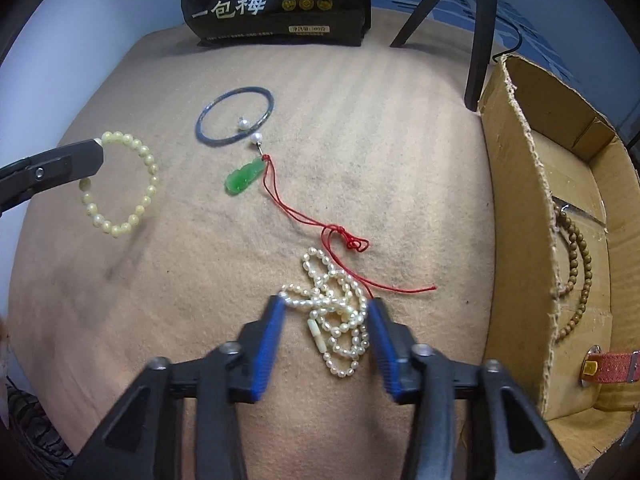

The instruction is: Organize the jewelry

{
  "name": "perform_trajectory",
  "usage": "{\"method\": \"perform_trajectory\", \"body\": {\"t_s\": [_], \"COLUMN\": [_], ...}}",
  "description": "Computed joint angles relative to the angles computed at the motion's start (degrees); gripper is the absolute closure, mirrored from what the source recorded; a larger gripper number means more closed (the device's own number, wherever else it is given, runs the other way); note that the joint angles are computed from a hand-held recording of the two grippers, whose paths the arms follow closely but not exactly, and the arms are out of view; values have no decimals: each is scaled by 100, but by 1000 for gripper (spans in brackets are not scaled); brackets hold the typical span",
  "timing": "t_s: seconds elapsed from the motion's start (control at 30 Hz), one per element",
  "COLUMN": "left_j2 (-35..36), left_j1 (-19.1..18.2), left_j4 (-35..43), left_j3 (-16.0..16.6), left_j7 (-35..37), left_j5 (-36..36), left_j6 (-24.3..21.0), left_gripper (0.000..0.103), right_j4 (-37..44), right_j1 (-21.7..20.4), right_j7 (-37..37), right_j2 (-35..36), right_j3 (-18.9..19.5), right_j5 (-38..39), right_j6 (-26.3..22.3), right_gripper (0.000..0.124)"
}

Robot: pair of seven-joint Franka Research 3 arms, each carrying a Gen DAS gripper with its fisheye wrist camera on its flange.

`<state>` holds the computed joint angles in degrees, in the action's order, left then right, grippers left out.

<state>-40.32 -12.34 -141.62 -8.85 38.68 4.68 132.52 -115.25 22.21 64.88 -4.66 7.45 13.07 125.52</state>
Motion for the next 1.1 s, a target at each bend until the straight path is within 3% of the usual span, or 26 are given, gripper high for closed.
{"method": "perform_trajectory", "body": {"t_s": [0.1, 0.2, 0.37, 0.77, 1.1], "left_j2": [12, -1, -17, 202, 612], "left_j1": [-10, -19, -45, -215, -282], "left_j4": [10, 13, 62, 374, 977], "left_j3": [-1, 0, -32, -128, -277], "left_j7": [0, -6, -39, -86, -38], "left_j5": [-5, -17, -21, -88, 61], "left_j6": [-6, 14, 36, 244, 481], "left_gripper": [98, 98, 98, 98, 98], "right_j4": [88, 121, 32, -14, 282], "right_j1": [1, -31, -93, -304, -456], "right_j7": [15, -45, -186, -419, -700], "right_j2": [46, 31, -176, -769, -1053], "right_j3": [-9, -54, -106, -269, -506], "right_j5": [46, 209, 376, 732, 1502], "right_j6": [-135, -304, -493, -256, -170], "right_gripper": [109, 116, 119, 119, 119]}}
